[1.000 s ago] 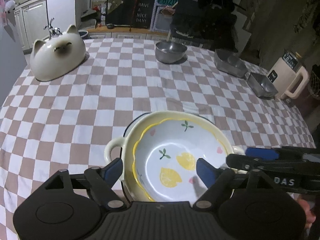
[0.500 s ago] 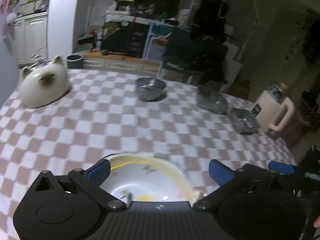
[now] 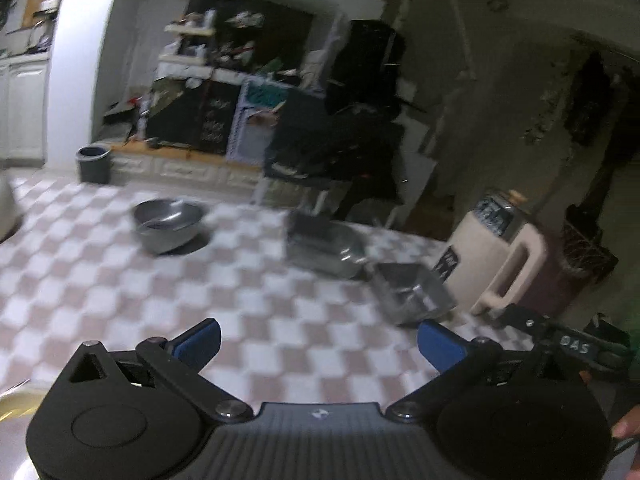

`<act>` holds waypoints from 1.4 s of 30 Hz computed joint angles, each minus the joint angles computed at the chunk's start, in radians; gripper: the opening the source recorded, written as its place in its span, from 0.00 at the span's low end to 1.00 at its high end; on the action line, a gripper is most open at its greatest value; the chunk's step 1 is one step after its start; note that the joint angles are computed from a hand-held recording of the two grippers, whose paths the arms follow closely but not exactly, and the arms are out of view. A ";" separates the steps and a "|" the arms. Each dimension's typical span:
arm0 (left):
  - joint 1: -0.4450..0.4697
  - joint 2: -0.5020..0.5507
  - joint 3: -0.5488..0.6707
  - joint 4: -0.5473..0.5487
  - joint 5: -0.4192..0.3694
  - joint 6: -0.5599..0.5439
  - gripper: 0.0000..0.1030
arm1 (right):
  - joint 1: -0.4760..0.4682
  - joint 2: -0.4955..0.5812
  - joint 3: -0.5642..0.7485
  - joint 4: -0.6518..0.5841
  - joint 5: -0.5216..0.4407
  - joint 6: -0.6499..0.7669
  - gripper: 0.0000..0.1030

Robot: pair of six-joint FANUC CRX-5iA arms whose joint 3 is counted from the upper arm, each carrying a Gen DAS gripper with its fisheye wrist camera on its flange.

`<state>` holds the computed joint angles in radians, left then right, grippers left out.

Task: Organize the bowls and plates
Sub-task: 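Raise both grippers and move them to the small stainless square tray, then close the left gripper on the tray rim while the right gripper closes on it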

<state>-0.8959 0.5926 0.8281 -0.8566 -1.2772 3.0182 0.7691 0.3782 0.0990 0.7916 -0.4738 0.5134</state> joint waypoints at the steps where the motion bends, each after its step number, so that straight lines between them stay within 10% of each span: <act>1: 0.014 0.025 0.031 0.006 0.024 -0.007 1.00 | -0.018 0.016 0.009 0.013 0.010 -0.005 1.00; 8: 0.138 0.208 0.263 0.183 0.111 -0.031 1.00 | -0.092 0.197 0.257 -0.265 -0.029 0.229 0.95; 14: 0.231 0.401 0.498 0.365 0.093 -0.088 0.97 | -0.139 0.336 0.500 -0.606 -0.084 0.482 0.70; 21: 0.299 0.552 0.652 0.512 0.088 -0.163 0.64 | -0.149 0.426 0.582 -0.583 -0.078 0.424 0.55; 28: 0.341 0.465 0.410 0.588 0.337 -0.163 0.39 | -0.187 0.475 0.694 -0.804 -0.120 0.548 0.29; 31: 0.344 0.468 0.411 0.604 0.347 -0.186 0.20 | -0.183 0.502 0.761 -0.838 -0.170 0.619 0.23; 42: 0.298 0.305 0.240 0.555 0.301 -0.314 0.16 | -0.156 0.400 0.746 -0.886 -0.243 0.775 0.18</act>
<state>-0.5976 0.8979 1.0678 -0.3020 -0.9765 2.7045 0.6135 0.7781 0.8446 -0.0942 -0.7169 1.2886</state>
